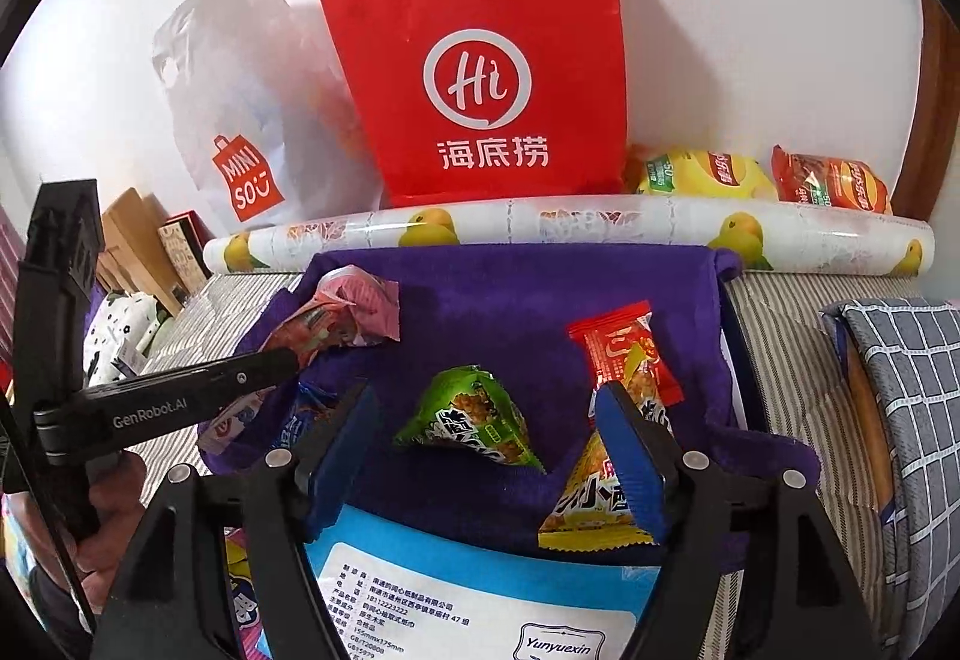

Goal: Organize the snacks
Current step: 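Open the right tool over the towel while the left tool releases the pink packet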

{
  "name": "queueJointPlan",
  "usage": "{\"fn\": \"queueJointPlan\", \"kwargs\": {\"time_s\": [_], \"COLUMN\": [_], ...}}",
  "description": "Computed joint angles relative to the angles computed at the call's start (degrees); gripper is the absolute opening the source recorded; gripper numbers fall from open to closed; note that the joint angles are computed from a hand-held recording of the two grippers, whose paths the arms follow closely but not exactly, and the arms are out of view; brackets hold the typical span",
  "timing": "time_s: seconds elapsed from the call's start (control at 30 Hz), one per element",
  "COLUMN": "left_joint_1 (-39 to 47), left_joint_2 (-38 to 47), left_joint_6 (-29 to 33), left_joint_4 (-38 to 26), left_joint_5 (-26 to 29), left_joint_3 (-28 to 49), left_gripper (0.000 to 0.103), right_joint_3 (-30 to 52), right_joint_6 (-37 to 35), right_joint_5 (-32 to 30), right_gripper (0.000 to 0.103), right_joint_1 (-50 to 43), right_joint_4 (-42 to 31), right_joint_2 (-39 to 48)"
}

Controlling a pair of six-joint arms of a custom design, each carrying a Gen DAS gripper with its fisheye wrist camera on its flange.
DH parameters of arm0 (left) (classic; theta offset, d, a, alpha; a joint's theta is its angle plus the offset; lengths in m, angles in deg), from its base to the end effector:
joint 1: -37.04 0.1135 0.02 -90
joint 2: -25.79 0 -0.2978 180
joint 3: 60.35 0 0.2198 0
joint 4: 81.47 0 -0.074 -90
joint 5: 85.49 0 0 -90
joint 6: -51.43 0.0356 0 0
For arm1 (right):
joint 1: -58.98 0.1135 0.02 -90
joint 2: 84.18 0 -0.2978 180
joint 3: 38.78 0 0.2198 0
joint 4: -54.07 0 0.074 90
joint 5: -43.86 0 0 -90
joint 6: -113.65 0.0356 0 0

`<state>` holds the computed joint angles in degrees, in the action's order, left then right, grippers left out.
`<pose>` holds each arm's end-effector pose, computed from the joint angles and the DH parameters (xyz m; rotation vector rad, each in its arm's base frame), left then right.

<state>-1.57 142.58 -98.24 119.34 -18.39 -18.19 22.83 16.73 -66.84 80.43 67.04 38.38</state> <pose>0.2239 -0.1611 0.0812 -0.6004 2.3527 -0.2775 0.3294 0.1429 0.0926 -0.7524 2.2889 0.5522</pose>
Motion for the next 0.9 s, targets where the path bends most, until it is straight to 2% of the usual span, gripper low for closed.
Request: {"fn": "queueJointPlan", "kwargs": {"time_s": [0.27, 0.3, 0.33, 0.4, 0.5, 0.8, 0.9], "left_joint_1": [-0.6, -0.6, -0.7, -0.8, -1.1, -1.0, -1.3], "left_joint_2": [-0.2, -0.5, -0.9, -1.4, -2.8, -5.0, -5.9], "left_joint_6": [0.5, 0.5, 0.2, 0.0, -0.1, -1.3, -1.5], "left_joint_4": [-1.1, -1.2, -1.5, 1.0, 4.2, 5.9, 5.1], "left_joint_5": [-0.8, -0.9, -1.2, -1.1, -1.9, -2.8, -3.5], "left_joint_3": [0.7, 0.6, 0.6, -0.9, -3.1, -5.2, -5.4], "left_gripper": [0.025, 0.031, 0.042, 0.051, 0.051, 0.052, 0.052], "right_joint_3": [-0.9, -1.1, -1.2, -1.6, -1.7, -5.1, -7.2], "right_joint_6": [0.0, -0.1, -0.1, -0.1, -0.1, -0.7, -0.3], "right_joint_5": [-0.3, -0.3, -0.3, -0.3, -0.3, -1.0, -2.9], "right_gripper": [0.074, 0.074, 0.074, 0.074, 0.074, 0.074, 0.074], "right_joint_1": [0.1, 0.2, 0.2, 0.3, 0.3, 1.2, 1.4], "right_joint_4": [0.8, 1.0, 1.1, 1.5, 1.7, 5.7, 7.5], "right_joint_2": [-0.6, -0.8, -0.9, -1.1, -1.1, -2.9, -4.5]}}
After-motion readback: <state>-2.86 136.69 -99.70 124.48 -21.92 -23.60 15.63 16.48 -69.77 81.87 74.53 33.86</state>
